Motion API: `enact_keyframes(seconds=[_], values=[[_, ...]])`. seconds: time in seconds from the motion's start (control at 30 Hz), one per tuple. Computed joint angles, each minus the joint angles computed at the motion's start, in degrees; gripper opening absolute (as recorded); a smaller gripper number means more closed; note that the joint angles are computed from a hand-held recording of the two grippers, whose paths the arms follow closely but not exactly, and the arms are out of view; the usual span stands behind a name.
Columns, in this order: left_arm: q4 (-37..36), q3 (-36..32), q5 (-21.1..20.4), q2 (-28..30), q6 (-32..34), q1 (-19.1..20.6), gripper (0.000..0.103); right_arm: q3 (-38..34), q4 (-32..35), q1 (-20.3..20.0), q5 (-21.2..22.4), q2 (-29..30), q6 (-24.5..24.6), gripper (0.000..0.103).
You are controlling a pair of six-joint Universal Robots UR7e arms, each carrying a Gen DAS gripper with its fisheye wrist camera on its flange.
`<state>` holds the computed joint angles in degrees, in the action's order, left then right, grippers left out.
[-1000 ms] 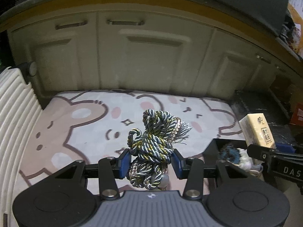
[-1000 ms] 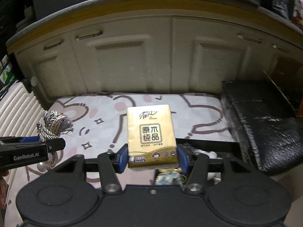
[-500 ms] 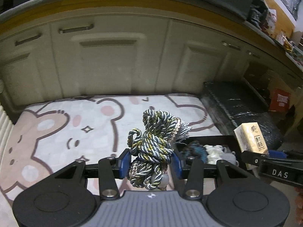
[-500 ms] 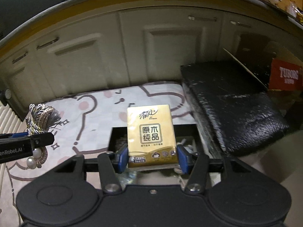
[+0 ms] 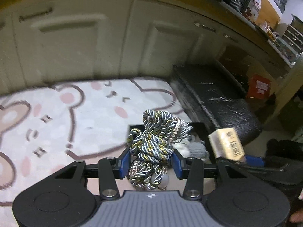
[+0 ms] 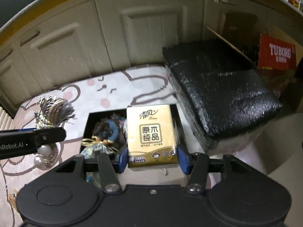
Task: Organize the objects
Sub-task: 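Lower the rope and tissue pack into the black box and open both tools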
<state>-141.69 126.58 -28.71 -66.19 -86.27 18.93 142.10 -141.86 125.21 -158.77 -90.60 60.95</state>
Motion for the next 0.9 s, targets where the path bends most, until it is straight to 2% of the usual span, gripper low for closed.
enact_keyframes(seconds=[0.2, 0.43, 0.6, 0.83, 0.9], values=[[-14.52, -0.71, -2.72, 4.22, 7.32, 2.03, 0.047, 1.56, 0.88, -1.2, 1.42, -2.29, 2.3, 0.054], [-25.38, -2.59, -6.53, 8.78, 13.18, 4.03, 0.047, 2.46, -1.26, -3.02, 3.55, -2.61, 1.0, 0.054], [-27.3, -3.31, -9.86, 10.31, 12.88, 5.94, 0.047, 2.67, -1.0, -4.45, 4.89, -2.65, 1.22, 0.054], [-31.02, -2.42, -12.19, 11.3, 11.4, 8.17, 0.047, 2.82, -2.28, -5.32, 5.96, -2.42, 0.29, 0.054], [-32.23, -2.1, -12.99, 11.56, 10.91, 8.62, 0.053, 2.89, -2.91, -5.7, 6.34, -2.18, -0.19, 0.054]])
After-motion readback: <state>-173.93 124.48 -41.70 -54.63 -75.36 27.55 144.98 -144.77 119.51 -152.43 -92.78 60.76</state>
